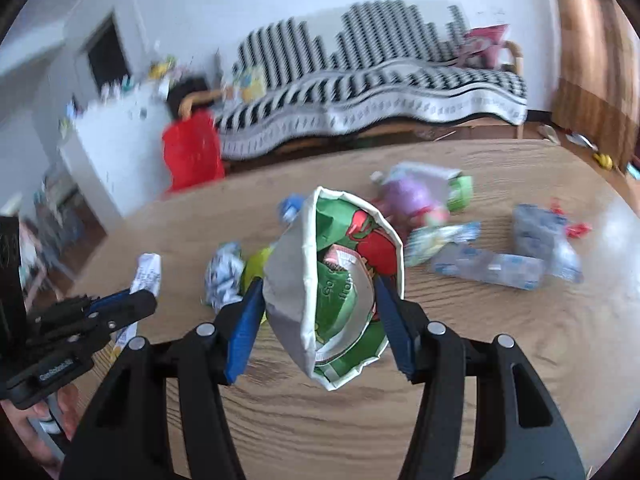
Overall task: Collect trash
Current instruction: 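Carry both wrappers to the black bin and open both tools over it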
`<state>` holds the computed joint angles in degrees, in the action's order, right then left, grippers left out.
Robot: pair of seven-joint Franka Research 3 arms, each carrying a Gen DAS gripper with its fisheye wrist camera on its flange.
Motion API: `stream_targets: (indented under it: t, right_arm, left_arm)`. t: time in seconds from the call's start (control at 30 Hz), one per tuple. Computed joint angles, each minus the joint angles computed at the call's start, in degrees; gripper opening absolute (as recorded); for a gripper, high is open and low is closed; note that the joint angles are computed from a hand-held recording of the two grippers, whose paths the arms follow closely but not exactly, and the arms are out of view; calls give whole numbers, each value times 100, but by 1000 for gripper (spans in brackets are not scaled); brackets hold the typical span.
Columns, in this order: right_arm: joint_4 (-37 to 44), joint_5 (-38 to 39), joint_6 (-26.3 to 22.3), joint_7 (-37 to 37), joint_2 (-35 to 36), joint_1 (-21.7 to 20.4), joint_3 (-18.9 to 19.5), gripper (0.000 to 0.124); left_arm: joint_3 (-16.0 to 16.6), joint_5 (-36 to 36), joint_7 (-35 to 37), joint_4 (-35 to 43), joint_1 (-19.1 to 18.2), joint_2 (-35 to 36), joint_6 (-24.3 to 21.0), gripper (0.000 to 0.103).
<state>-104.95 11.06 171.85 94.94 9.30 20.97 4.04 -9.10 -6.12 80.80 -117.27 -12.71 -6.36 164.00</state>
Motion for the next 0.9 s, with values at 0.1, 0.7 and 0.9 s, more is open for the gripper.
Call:
stream_targets:
  t: [0.1,0.7,0.9]
  right_arm:
    - [-1333,-243,581,427,-1137,-305,-156,56]
    - [-4409,1980,-1366,-1231,-3271,-699,-2432,56]
    - [-4233,2495,-1368,-1519,-2958,-1015,-2139,56]
  left_arm:
    - [-180,-347,554,396,-365,137,-162,14]
    - [-1498,-512,1287,5076,-1907,4200,-4294,3]
    - [-1436,-452,1043,5143,-1954,4301,-4221,0]
